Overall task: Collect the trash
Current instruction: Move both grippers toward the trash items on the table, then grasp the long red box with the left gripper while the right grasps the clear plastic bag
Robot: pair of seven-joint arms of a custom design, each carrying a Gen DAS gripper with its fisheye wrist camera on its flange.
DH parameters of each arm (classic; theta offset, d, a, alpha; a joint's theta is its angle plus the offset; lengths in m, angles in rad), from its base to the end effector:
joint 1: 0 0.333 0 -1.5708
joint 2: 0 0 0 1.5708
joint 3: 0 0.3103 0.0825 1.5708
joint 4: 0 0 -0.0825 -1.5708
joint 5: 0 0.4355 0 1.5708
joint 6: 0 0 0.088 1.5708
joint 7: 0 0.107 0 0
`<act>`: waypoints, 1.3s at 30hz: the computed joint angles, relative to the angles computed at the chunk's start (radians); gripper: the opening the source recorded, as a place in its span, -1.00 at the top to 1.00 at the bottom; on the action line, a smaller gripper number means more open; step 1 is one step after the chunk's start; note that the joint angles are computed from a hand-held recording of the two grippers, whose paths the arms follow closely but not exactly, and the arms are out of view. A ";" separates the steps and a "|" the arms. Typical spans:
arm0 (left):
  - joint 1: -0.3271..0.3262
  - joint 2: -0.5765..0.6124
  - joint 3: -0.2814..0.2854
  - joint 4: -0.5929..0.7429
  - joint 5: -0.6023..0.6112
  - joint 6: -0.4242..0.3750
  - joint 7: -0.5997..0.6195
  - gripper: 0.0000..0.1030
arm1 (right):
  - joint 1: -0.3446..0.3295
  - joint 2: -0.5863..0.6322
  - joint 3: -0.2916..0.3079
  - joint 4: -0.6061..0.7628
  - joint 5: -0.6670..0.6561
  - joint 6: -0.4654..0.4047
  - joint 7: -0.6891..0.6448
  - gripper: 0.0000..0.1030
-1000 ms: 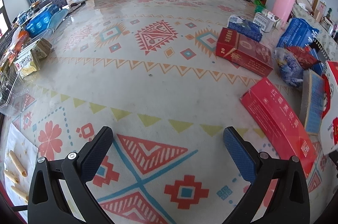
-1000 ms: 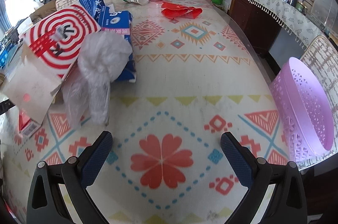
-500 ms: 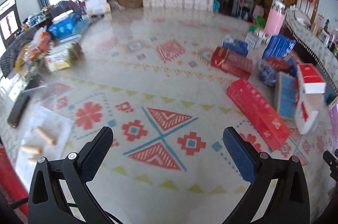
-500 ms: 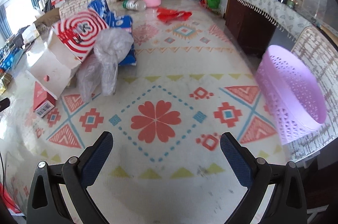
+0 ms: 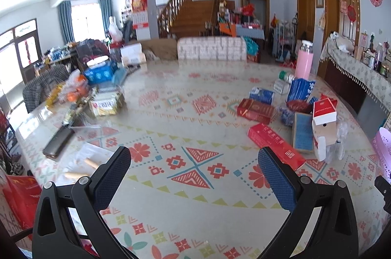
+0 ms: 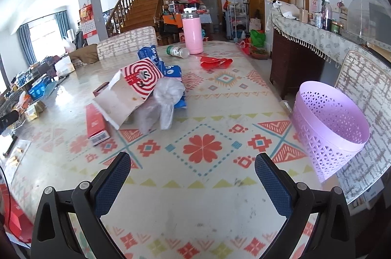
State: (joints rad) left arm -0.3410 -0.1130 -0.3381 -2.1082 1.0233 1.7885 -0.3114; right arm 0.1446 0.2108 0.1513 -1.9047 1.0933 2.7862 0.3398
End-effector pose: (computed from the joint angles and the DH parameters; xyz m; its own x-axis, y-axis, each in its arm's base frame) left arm 0.4790 -0.2974 0.4601 0.7694 -0.6365 -0.0537 -0.3675 -0.3724 -0.8522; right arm 0.6667 0.1562 0.4143 0.5933 -0.7982 -0.1045 -0.5421 -0.3002 -0.7848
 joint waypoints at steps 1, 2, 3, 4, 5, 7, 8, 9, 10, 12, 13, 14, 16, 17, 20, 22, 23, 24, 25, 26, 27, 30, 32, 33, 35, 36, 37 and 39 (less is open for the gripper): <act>-0.006 0.010 -0.010 0.014 0.009 -0.035 -0.001 -1.00 | -0.003 -0.009 0.002 -0.009 0.011 -0.002 -0.010 -0.99; -0.012 0.020 -0.015 0.025 0.014 -0.058 0.001 -1.00 | -0.003 -0.017 0.001 -0.017 0.016 0.002 -0.016 -0.99; -0.019 0.031 -0.019 0.038 0.021 -0.081 0.006 -1.00 | -0.003 -0.026 -0.001 -0.027 0.024 0.005 -0.024 -0.99; -0.027 0.039 -0.022 0.047 0.023 -0.098 0.009 -1.00 | -0.002 -0.034 -0.003 -0.035 0.030 0.006 -0.030 -0.99; -0.034 0.046 -0.021 0.055 0.027 -0.107 0.013 -1.00 | 0.000 -0.040 -0.006 -0.042 0.037 0.006 -0.035 -0.99; -0.049 0.058 -0.021 0.067 0.032 -0.119 0.019 -1.00 | 0.000 -0.055 -0.012 -0.057 0.062 0.000 -0.056 -0.99; -0.055 0.063 -0.020 0.072 0.032 -0.126 0.020 -1.00 | 0.001 -0.059 -0.016 -0.061 0.072 -0.002 -0.064 -0.99; -0.060 0.066 -0.017 0.076 0.033 -0.129 0.021 -1.00 | 0.004 -0.063 -0.019 -0.066 0.083 0.001 -0.073 -0.99; -0.065 0.071 -0.016 0.079 0.034 -0.128 0.021 -1.00 | 0.005 -0.068 -0.022 -0.073 0.096 0.004 -0.085 -0.99; -0.072 0.077 -0.011 0.084 0.031 -0.126 0.022 -1.00 | 0.007 -0.078 -0.029 -0.084 0.122 -0.001 -0.111 -0.99; -0.074 0.078 -0.008 0.084 0.030 -0.118 0.021 -1.00 | 0.008 -0.083 -0.032 -0.090 0.134 -0.003 -0.124 -0.99; -0.076 0.080 -0.007 0.084 0.027 -0.111 0.021 -1.00 | 0.011 -0.087 -0.036 -0.095 0.145 -0.002 -0.137 -0.99; -0.078 0.083 -0.002 0.085 0.023 -0.097 0.021 -1.00 | 0.016 -0.093 -0.042 -0.102 0.161 0.003 -0.156 -0.99; -0.078 0.083 0.000 0.084 0.022 -0.090 0.021 -1.00 | 0.018 -0.094 -0.045 -0.104 0.168 0.005 -0.164 -0.99; -0.076 0.086 0.006 0.085 0.012 -0.066 0.022 -1.00 | 0.020 -0.095 -0.053 -0.104 0.181 0.000 -0.177 -0.99; -0.071 0.086 0.013 0.083 0.000 -0.043 0.021 -1.00 | 0.020 -0.089 -0.058 -0.096 0.178 -0.007 -0.173 -0.99; -0.067 0.085 0.016 0.081 -0.006 -0.031 0.021 -1.00 | 0.020 -0.081 -0.060 -0.086 0.168 -0.012 -0.162 -0.99; -0.062 0.083 0.021 0.076 -0.014 -0.011 0.020 -1.00 | 0.019 -0.075 -0.060 -0.079 0.159 -0.015 -0.152 -0.99; -0.053 0.079 0.028 0.068 -0.026 0.019 0.023 -1.00 | 0.018 -0.064 -0.061 -0.066 0.143 -0.020 -0.137 -0.99; -0.045 0.078 0.034 0.065 -0.037 0.046 0.027 -1.00 | 0.017 -0.052 -0.060 -0.053 0.127 -0.025 -0.123 -0.99; -0.033 0.078 0.043 0.061 -0.050 0.087 0.036 -1.00 | 0.015 -0.039 -0.059 -0.038 0.106 -0.031 -0.103 -0.99; 0.001 0.088 0.065 0.057 -0.082 0.192 0.074 -1.00 | 0.006 0.003 -0.052 0.013 0.032 -0.059 -0.038 -0.99; 0.030 0.105 0.086 0.059 -0.117 0.296 0.114 -1.00 | -0.002 0.040 -0.046 0.058 -0.022 -0.080 0.012 -0.97; 0.044 0.115 0.096 0.060 -0.137 0.350 0.131 -1.00 | -0.008 0.058 -0.040 0.081 -0.044 -0.094 0.033 -0.96; 0.073 0.151 0.118 0.073 -0.199 0.459 0.176 -1.00 | -0.020 0.092 -0.030 0.126 -0.083 -0.123 0.074 -0.94; 0.085 0.171 0.127 0.082 -0.225 0.503 0.194 -1.00 | -0.026 0.109 -0.025 0.148 -0.102 -0.136 0.095 -0.93; 0.095 0.190 0.136 0.092 -0.250 0.542 0.214 -1.00 | -0.031 0.126 -0.020 0.171 -0.121 -0.149 0.116 -0.91; 0.107 0.236 0.152 0.131 -0.295 0.567 0.249 -1.00 | -0.040 0.160 -0.011 0.214 -0.160 -0.168 0.155 -0.90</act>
